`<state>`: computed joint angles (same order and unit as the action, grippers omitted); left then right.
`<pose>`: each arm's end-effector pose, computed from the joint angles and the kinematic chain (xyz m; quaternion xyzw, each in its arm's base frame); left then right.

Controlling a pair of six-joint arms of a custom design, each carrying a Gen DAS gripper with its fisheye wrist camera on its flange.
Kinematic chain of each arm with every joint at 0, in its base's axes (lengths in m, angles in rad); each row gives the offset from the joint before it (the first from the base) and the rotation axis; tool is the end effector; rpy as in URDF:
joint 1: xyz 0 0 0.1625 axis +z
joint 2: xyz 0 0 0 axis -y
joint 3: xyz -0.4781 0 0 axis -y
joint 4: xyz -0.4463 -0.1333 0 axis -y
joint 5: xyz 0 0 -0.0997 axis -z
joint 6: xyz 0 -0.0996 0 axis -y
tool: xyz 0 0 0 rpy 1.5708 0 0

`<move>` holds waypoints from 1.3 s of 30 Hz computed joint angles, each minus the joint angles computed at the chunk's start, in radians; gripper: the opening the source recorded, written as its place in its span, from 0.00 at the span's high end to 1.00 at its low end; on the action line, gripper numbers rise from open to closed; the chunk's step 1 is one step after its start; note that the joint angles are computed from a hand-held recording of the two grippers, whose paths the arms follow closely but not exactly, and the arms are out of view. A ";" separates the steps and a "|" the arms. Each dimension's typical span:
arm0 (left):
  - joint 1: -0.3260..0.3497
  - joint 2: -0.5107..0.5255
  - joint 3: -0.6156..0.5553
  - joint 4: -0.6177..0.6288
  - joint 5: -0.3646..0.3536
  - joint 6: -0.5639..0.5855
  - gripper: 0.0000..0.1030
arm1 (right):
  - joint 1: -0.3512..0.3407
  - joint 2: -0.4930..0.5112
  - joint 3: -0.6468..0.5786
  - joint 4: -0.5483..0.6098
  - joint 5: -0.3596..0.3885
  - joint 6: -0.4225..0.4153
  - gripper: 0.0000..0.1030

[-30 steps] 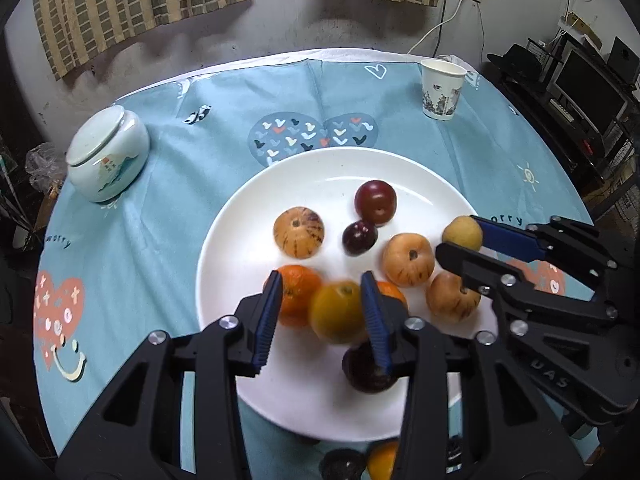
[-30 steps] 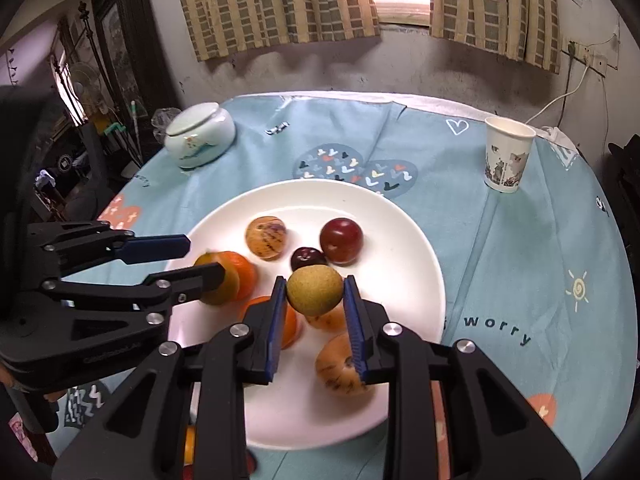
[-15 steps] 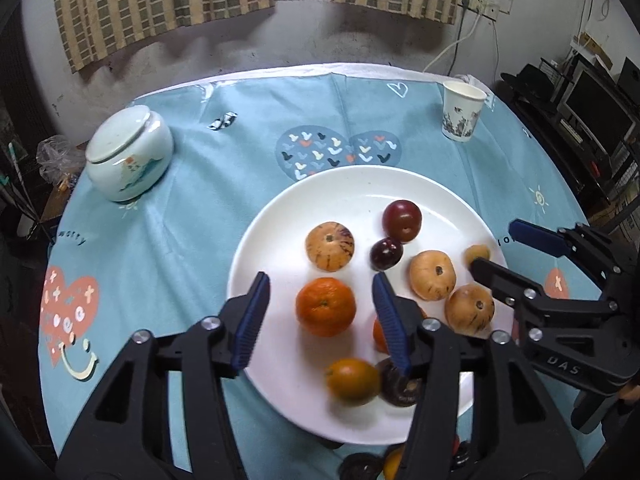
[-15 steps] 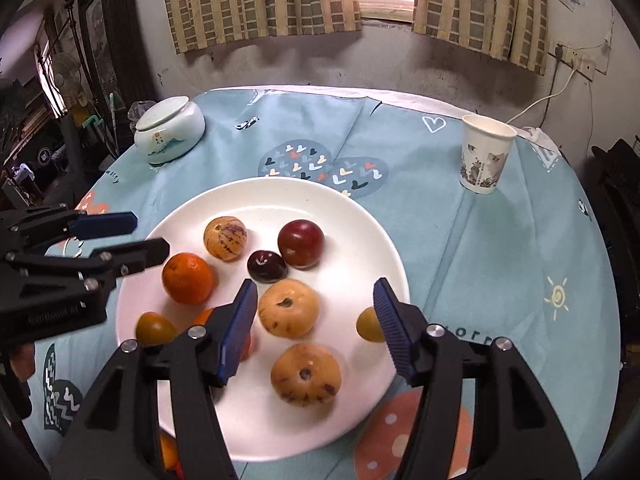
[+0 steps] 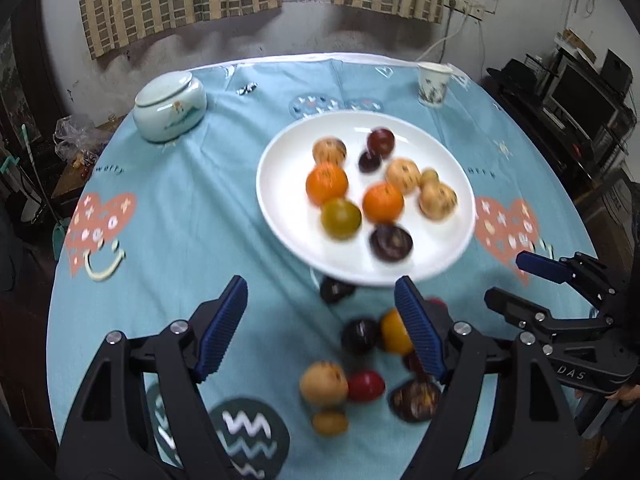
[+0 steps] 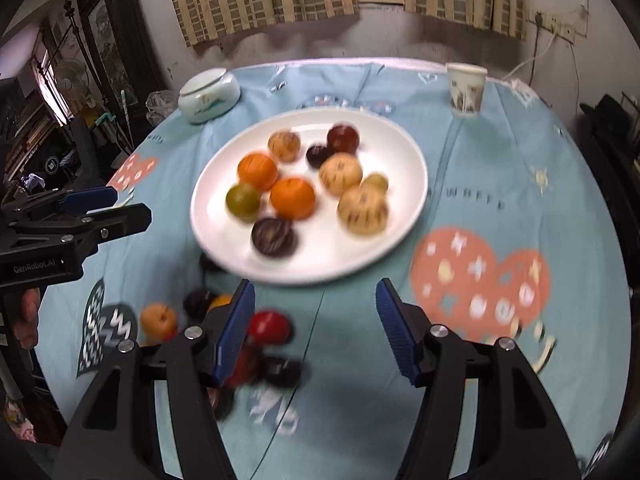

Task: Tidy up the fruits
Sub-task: 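Grasp a small tan fruit with the left tool while the right tool grasps a mottled purple fruit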

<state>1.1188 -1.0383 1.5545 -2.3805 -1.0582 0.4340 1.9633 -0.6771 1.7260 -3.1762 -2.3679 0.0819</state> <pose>-0.1643 -0.7555 0.2999 0.3767 0.8805 -0.1437 0.2495 0.3314 -0.6383 0.0687 0.0318 -0.8920 0.3337 0.3032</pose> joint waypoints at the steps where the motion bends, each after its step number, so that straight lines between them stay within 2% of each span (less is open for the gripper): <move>1: 0.002 -0.026 0.035 -0.009 0.004 0.011 0.23 | 0.012 0.003 0.021 -0.006 -0.011 0.004 0.38; 6: 0.030 -0.122 0.153 0.027 0.029 0.004 0.22 | 0.052 0.021 0.098 -0.025 0.005 -0.010 0.38; 10: 0.066 -0.171 0.197 0.123 0.057 -0.066 0.22 | 0.062 0.036 0.120 0.029 0.027 0.040 0.38; 16: 0.080 -0.223 0.234 0.127 0.068 -0.073 0.22 | 0.067 0.070 0.086 0.050 0.033 0.043 0.38; 21: 0.081 -0.252 0.246 0.118 0.063 -0.070 0.20 | 0.047 0.105 0.009 0.110 0.032 0.038 0.38; 25: 0.080 -0.249 0.236 0.132 0.066 -0.083 0.20 | 0.033 0.128 -0.030 0.122 0.053 0.001 0.40; 27: 0.080 -0.242 0.229 0.134 0.064 -0.086 0.20 | 0.035 0.132 -0.042 0.150 0.059 -0.022 0.56; 30: 0.079 -0.218 0.211 0.130 0.050 -0.088 0.20 | 0.037 0.116 -0.026 0.151 0.103 -0.036 0.56; 35: 0.073 -0.157 0.183 0.111 0.041 -0.082 0.21 | 0.045 0.074 0.030 0.111 0.107 -0.001 0.56; 37: 0.071 -0.125 0.167 0.114 0.043 -0.081 0.25 | 0.046 0.059 0.049 0.109 0.097 0.017 0.56; 39: 0.071 -0.100 0.155 0.118 0.049 -0.087 0.41 | 0.047 0.050 0.060 0.105 0.088 0.031 0.56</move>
